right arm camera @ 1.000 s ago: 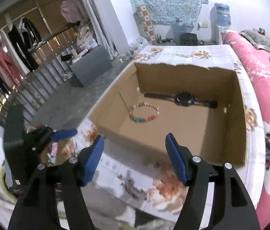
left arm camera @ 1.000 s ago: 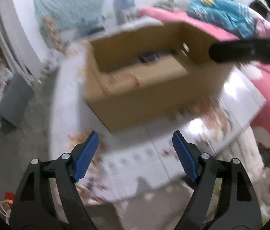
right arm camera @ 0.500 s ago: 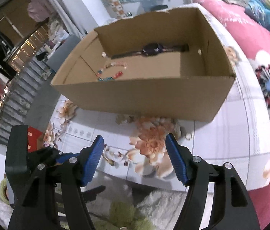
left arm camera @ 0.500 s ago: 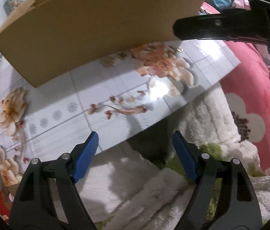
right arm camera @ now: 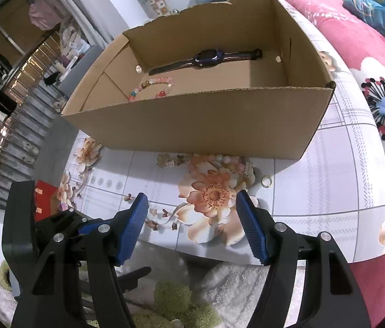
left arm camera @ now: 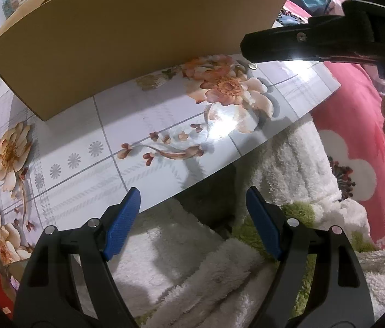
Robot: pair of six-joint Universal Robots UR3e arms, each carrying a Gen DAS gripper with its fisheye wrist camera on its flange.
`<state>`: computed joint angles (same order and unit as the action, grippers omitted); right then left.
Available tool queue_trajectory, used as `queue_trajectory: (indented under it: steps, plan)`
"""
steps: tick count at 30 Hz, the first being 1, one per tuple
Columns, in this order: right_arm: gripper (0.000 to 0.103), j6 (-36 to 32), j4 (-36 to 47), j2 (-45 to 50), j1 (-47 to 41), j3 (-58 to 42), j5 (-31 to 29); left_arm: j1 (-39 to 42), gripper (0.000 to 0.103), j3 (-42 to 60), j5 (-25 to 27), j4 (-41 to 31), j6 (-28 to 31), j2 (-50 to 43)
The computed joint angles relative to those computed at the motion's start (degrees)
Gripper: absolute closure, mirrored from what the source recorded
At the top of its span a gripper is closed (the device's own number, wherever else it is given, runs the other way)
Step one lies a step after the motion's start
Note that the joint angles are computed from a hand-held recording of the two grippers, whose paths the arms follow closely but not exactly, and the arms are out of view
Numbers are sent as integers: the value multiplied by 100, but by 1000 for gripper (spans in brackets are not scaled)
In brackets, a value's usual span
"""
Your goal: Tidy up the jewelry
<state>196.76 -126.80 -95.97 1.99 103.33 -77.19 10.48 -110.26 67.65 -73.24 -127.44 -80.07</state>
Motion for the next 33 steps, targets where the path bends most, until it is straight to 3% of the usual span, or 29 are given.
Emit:
queue_trajectory:
  steps: [21, 33]
  plan:
    - [38, -6, -73, 102, 183, -60, 13, 290, 27, -61, 222, 256, -107, 402]
    - [38, 108, -666, 7, 182, 464, -134, 1201, 27, -174, -642, 435, 212, 514]
